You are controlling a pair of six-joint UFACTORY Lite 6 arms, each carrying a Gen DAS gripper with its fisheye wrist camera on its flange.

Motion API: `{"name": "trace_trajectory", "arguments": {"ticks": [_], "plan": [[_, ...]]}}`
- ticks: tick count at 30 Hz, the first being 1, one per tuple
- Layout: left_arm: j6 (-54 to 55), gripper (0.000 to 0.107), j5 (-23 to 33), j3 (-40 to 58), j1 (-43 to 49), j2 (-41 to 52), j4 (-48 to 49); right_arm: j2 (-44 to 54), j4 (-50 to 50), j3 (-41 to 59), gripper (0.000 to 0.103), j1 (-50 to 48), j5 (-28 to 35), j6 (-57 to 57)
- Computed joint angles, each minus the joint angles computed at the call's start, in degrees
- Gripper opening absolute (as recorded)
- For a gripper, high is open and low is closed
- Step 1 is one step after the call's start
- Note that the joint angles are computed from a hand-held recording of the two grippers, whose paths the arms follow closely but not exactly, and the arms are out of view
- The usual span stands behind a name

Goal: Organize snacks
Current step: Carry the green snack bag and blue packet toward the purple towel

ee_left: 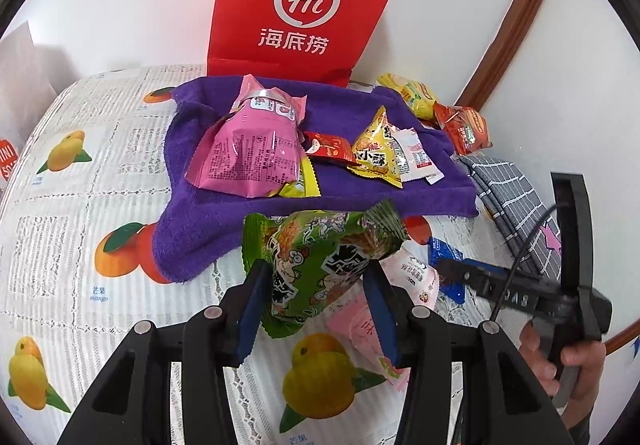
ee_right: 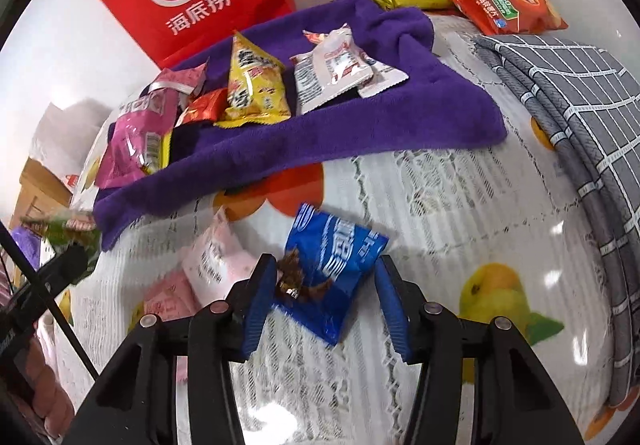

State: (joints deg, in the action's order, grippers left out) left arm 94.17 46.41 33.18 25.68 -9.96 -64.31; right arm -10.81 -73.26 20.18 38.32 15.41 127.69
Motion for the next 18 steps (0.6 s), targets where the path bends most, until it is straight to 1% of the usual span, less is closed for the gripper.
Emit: {"name": "trace_trajectory", "arguments": {"ticks": [3, 7, 14, 16, 18], "plan": [[-0.6, 0.046, 0.7, 0.7, 0.3, 0.8, 0.1, 1.9, 1.1, 2.0, 0.052, -2.7, -1.9, -3.0], [-1.3, 0.046, 1.4, 1.0, 0.4, 1.2, 0.4, 7.4, -1.0, 6.2, 0.052, -0.9, -0.2, -1.7], [-1.3, 0.046, 1.1, 0.8, 0.0, 0.8, 0.7, 16.6, 1.3, 12.9, 0.053, 7.0, 10.6, -3.7], [-1.4, 0.046, 1.4, 0.8, 0.1, 0.8, 0.8, 20.3, 3.7, 15.9, 0.052, 9.8, 14.9, -6.1], [-1.5, 0.046, 1.7, 0.8, 0.2, 0.4, 0.9, 22.5, 5.8, 18.3, 0.052, 11.4, 17.8, -9.0]]}}
